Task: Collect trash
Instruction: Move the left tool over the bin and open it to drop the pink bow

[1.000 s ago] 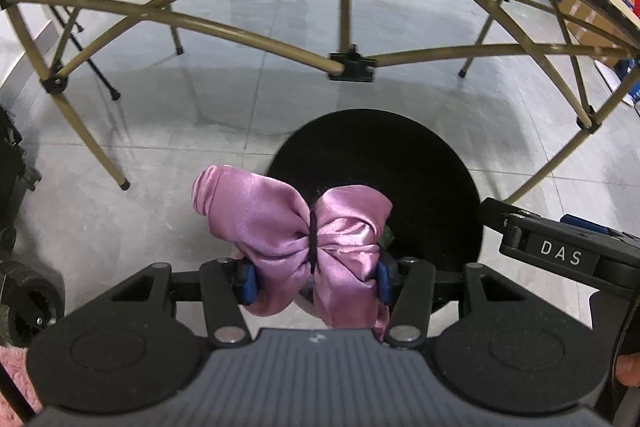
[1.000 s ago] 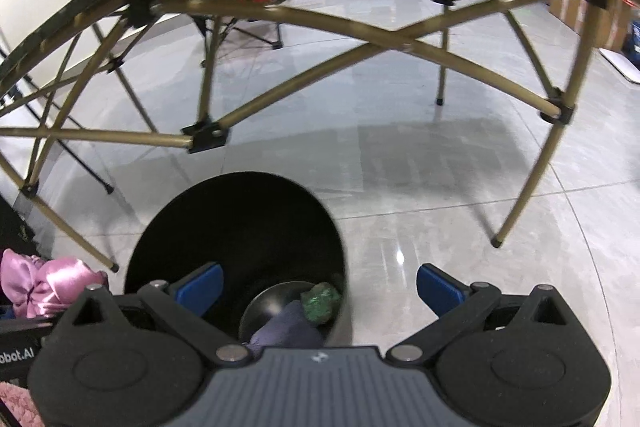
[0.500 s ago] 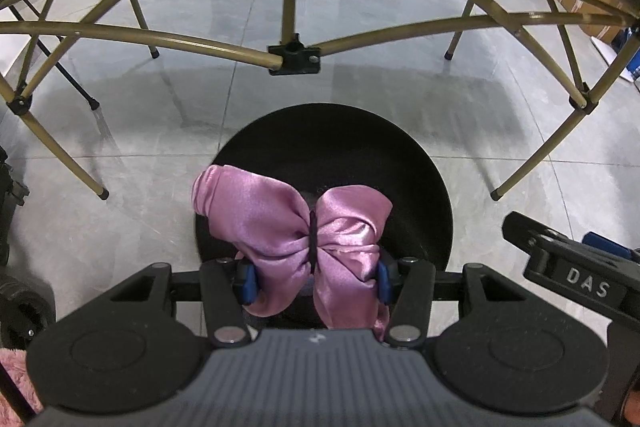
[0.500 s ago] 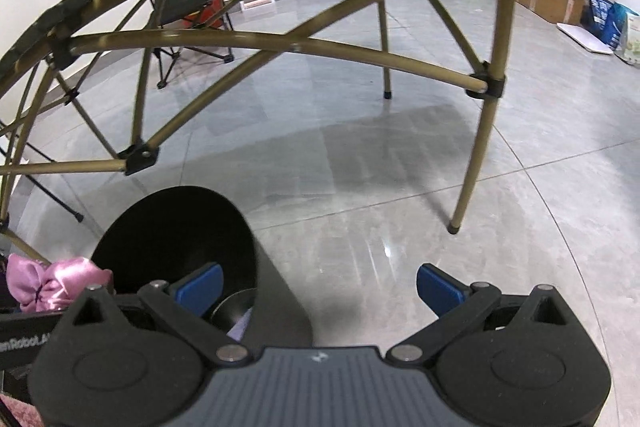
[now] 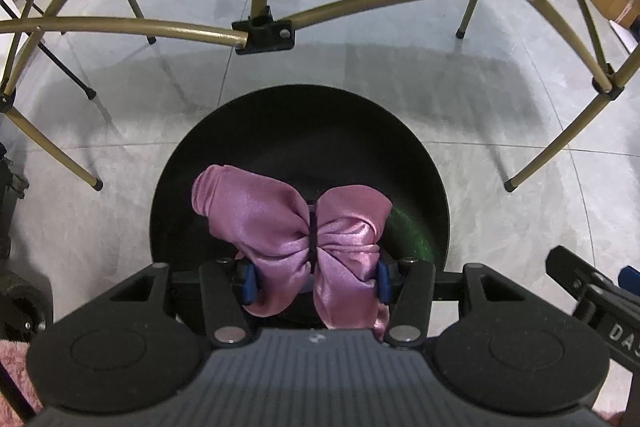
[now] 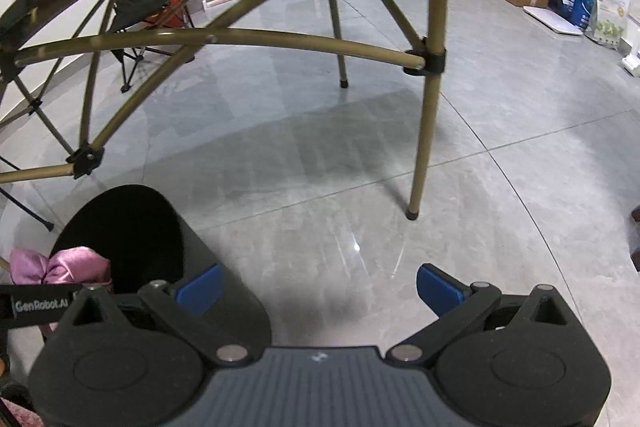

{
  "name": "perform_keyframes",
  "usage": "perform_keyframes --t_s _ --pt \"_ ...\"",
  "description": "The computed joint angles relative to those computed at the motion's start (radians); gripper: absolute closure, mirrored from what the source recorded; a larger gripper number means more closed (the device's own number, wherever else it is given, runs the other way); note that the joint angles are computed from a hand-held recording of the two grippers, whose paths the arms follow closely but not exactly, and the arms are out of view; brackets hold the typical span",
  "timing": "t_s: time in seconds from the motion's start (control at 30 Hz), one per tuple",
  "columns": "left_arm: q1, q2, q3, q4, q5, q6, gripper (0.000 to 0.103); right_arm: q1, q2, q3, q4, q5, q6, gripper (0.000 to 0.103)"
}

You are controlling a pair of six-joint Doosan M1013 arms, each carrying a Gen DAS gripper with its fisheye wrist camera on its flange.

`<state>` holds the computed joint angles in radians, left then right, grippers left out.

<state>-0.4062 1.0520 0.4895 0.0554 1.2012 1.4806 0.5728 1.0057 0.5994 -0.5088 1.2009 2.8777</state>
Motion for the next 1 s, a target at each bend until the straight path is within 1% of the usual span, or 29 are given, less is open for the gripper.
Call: perform_keyframes --t_s 0.1,0.2,0.3,0.33,0.4,0.43,0.47,0.53,0.83,1.0 --pt "-0.001 0.015 -0.023 0.004 0.018 -0.009 0.051 -0.002 -0.005 0.013 0.001 0.001 0.009 0.0" --pt "-0.004 0.013 -0.018 0.01 0.015 -0.009 0.049 -0.003 -0.01 0.024 -0.001 -0.001 0.017 0.0" --pt "-0.005 0.015 -0.022 0.021 0.023 -0.021 0.044 -0.002 -0.01 0.024 -0.003 -0.002 0.017 0.0" --pt "-0.006 0.017 -0.025 0.027 0.026 -0.027 0.04 -0.002 -0.011 0.026 -0.004 -0.002 0.018 0.0" --pt "-0.006 0.019 -0.029 0.039 0.028 -0.039 0.027 -0.002 -0.011 0.026 -0.004 -0.002 0.018 0.0" --pt "-0.006 0.018 -0.027 0.04 0.027 -0.047 0.017 -0.002 -0.011 0.024 -0.005 0.001 0.018 0.0" --pt "-0.005 0.016 -0.026 0.04 0.025 -0.055 0.009 -0.002 -0.011 0.025 -0.005 0.001 0.019 0.0" --pt "-0.002 0.015 -0.027 0.035 0.024 -0.069 0.0 -0.002 -0.01 0.023 -0.007 0.004 0.02 0.0" --pt "-0.001 0.017 -0.034 0.043 0.031 -0.078 0.0 -0.001 -0.01 0.022 -0.009 0.003 0.018 0.0" --pt "0.001 0.003 -0.011 0.04 0.011 -0.074 0.0 0.0 -0.005 0.012 -0.011 0.005 0.013 0.0"
